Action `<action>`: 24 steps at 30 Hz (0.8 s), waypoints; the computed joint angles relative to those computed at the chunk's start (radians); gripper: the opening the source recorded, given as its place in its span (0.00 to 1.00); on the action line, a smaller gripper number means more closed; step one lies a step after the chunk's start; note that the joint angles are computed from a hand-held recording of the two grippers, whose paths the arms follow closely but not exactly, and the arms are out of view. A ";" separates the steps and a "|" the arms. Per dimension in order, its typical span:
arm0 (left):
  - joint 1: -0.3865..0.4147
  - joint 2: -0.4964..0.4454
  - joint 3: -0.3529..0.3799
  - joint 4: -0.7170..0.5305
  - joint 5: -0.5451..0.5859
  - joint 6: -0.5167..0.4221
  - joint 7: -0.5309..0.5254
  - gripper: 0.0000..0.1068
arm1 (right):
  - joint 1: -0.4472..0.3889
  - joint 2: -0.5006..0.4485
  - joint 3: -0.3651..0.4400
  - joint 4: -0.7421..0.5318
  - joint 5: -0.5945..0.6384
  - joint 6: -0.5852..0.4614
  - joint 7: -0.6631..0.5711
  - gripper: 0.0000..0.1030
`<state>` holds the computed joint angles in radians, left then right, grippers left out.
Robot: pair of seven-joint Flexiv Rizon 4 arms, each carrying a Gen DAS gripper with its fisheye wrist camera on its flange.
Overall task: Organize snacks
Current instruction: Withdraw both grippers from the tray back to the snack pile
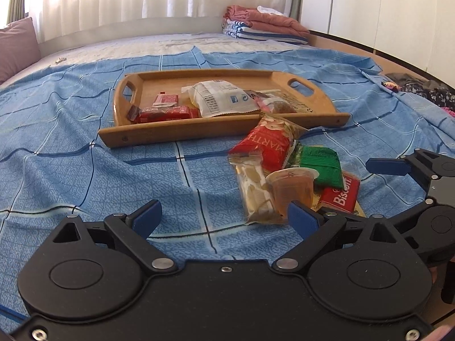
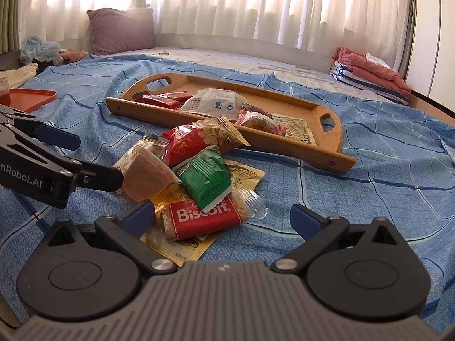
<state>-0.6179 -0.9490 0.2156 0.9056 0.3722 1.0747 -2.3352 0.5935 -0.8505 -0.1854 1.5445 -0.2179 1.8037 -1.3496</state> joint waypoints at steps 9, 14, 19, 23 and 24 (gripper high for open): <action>0.005 -0.024 -0.010 -0.032 -0.017 -0.016 0.028 0.76 | -0.104 -0.011 0.131 -0.025 -0.042 -0.019 0.026 1.00; -0.012 -0.048 0.022 -0.088 0.014 -0.079 -0.009 0.69 | -0.124 -0.013 0.156 -0.027 -0.053 -0.015 0.030 1.00; -0.003 -0.063 0.015 -0.126 0.029 -0.092 -0.025 0.61 | -0.118 -0.016 0.146 -0.024 -0.051 0.000 0.033 1.00; 0.003 -0.087 0.009 -0.171 0.032 -0.110 -0.023 0.55 | -0.117 -0.015 0.144 -0.022 -0.050 0.002 0.033 1.00; 0.006 -0.094 0.006 -0.183 0.030 -0.117 -0.021 0.53 | -0.117 -0.015 0.143 -0.022 -0.050 0.003 0.033 1.00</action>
<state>-0.6123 -1.0431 0.2212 0.7227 0.4022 0.9582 -2.3561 0.4769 -0.8658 -0.0420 1.5226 -0.2681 1.8067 -1.3166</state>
